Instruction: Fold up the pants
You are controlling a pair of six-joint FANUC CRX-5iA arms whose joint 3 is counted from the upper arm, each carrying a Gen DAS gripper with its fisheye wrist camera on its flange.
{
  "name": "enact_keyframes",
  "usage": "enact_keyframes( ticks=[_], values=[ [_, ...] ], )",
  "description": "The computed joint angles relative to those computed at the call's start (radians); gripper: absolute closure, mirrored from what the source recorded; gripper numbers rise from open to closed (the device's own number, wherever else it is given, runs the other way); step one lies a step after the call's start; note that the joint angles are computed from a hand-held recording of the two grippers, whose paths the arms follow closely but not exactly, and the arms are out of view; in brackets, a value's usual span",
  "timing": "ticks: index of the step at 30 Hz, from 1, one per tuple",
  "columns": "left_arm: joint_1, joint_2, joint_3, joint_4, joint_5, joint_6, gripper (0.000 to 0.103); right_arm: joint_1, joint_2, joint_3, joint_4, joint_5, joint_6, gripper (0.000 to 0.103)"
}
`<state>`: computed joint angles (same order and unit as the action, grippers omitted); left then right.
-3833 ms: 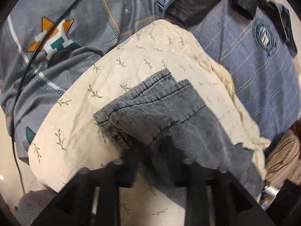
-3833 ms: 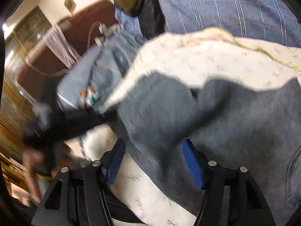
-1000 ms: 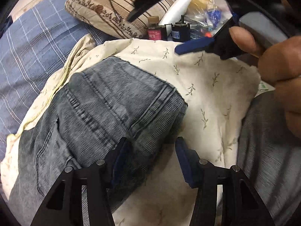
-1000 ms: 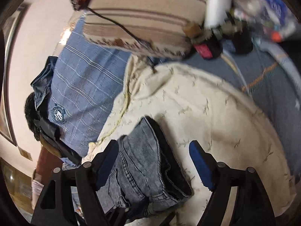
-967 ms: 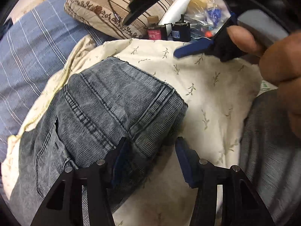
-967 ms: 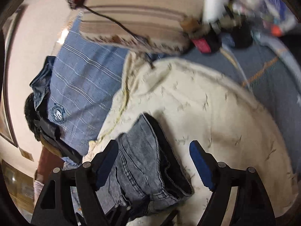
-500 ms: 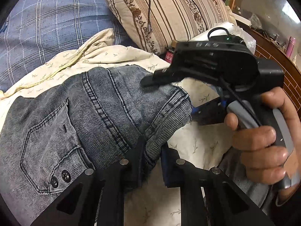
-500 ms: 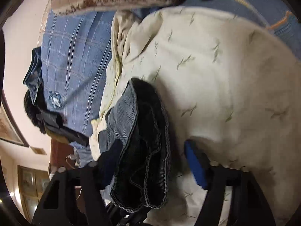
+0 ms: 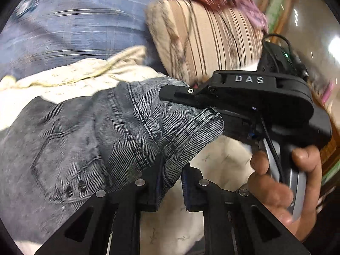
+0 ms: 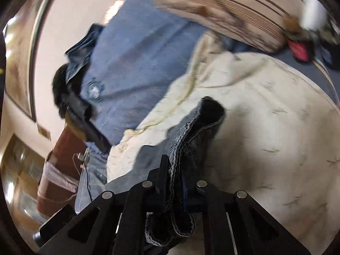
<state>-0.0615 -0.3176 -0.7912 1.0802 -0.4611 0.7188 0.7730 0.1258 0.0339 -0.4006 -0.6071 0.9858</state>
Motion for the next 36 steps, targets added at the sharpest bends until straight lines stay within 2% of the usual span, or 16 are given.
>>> enact_keyframes(
  ticks=[3,5,8,12,16,18,19,22,24,26,27,29,31,33,34,36],
  values=[
    [0.046,-0.095,-0.074,0.118,-0.017,-0.042,0.089,0.049,0.027,0.072,0.013,-0.009,0.036,0.093],
    [0.108,-0.158,-0.117,0.197,-0.067,-0.064,0.089,0.07,0.057,0.139,-0.036,-0.018,0.112,0.093],
    [0.245,-0.245,-0.171,0.24,-0.17,-0.069,0.089,0.094,0.114,0.25,-0.105,-0.058,0.218,0.093],
    [0.492,-0.332,-0.224,0.205,-0.36,-0.034,0.088,0.13,0.231,0.423,-0.166,-0.166,0.299,0.094],
    [0.724,-0.373,-0.278,0.154,-0.485,-0.048,0.087,0.154,0.367,0.576,-0.231,-0.26,0.311,0.094],
    [0.832,-0.348,-0.292,0.131,-0.562,-0.054,0.085,0.165,0.457,0.667,-0.259,-0.322,0.309,0.093],
    [0.874,-0.327,-0.295,0.119,-0.594,-0.055,0.083,0.168,0.481,0.689,-0.264,-0.34,0.315,0.089],
    [0.944,-0.269,-0.279,0.03,-0.626,0.002,0.072,0.168,0.572,0.769,-0.273,-0.431,0.242,0.085],
    [0.972,-0.239,-0.27,0.001,-0.65,0.032,0.069,0.134,0.541,0.703,-0.36,-0.393,0.221,0.082],
    [1.024,-0.208,-0.274,0.024,-0.722,0.016,0.061,0.12,0.449,0.572,-0.363,-0.286,0.205,0.055],
    [1.044,-0.209,-0.279,0.028,-0.742,0.008,0.061,0.121,0.401,0.505,-0.339,-0.232,0.194,0.051],
    [1.077,-0.229,-0.285,0.024,-0.756,-0.003,0.059,0.137,0.317,0.395,-0.22,-0.158,0.119,0.034],
    [1.094,-0.246,-0.295,0.042,-0.773,-0.015,0.058,0.144,0.25,0.287,-0.112,-0.09,0.055,0.034],
    [1.119,-0.284,-0.314,0.062,-0.76,-0.03,0.058,0.135,0.226,0.235,-0.06,-0.075,0.03,0.034],
    [1.11,-0.299,-0.317,0.061,-0.731,-0.027,0.06,0.135,0.218,0.205,-0.015,-0.064,0.003,0.034],
    [1.117,-0.333,-0.296,-0.008,-0.704,-0.004,0.089,0.112,0.221,0.194,-0.029,-0.08,0.016,0.034]
  ],
)
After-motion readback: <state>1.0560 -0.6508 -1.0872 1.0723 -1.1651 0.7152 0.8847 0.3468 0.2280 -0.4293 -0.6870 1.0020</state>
